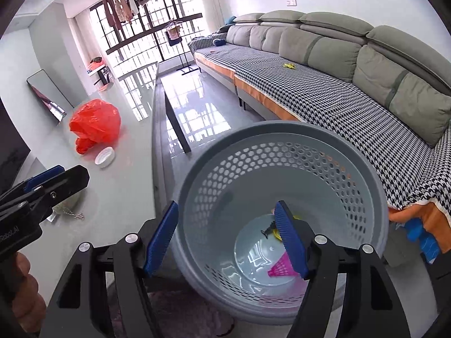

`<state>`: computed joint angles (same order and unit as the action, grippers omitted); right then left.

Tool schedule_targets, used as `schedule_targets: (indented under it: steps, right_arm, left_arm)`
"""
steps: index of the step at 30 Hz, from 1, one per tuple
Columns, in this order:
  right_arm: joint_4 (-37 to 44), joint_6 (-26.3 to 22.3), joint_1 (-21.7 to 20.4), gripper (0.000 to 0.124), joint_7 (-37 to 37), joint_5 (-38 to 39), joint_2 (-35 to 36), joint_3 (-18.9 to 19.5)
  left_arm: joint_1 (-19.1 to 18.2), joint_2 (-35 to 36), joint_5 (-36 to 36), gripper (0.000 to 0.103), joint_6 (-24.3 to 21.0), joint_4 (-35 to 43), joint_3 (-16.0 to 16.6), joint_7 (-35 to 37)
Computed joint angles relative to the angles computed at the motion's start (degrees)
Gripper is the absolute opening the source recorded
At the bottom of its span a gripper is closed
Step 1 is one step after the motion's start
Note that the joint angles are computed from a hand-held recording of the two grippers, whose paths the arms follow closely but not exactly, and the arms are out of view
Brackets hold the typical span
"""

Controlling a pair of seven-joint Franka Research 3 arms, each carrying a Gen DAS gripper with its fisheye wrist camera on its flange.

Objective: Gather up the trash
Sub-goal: 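Bring both tools back from the basket to the table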

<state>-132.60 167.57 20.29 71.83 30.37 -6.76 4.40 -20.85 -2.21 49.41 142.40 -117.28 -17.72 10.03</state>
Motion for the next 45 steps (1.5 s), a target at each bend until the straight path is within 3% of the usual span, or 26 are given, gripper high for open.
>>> schedule_targets:
  steps: [20,36,45]
  right_arm:
    - [6.1,0.7,4.6,0.068,1.6,-0.8,2.9,3.6]
    - [10.1,-0.8,8.5,0.07,4.0,-5.4,6.6,6.3]
    - [13.3,-2.7,10.1,0.075,3.9,-6.1,9.0,7.3]
  left_arm:
    - [5.9,-16.5,-1.5,0.079,-4.2,-14.2,-1.5,-4.9]
    - [10.0,-29.6,-6.7,0.089,-6.7,-25.7,-1.6,-3.8]
    - [11.0,-33.1,-9.0,0.094,-6.5,-29.2,-1.5,-2.7]
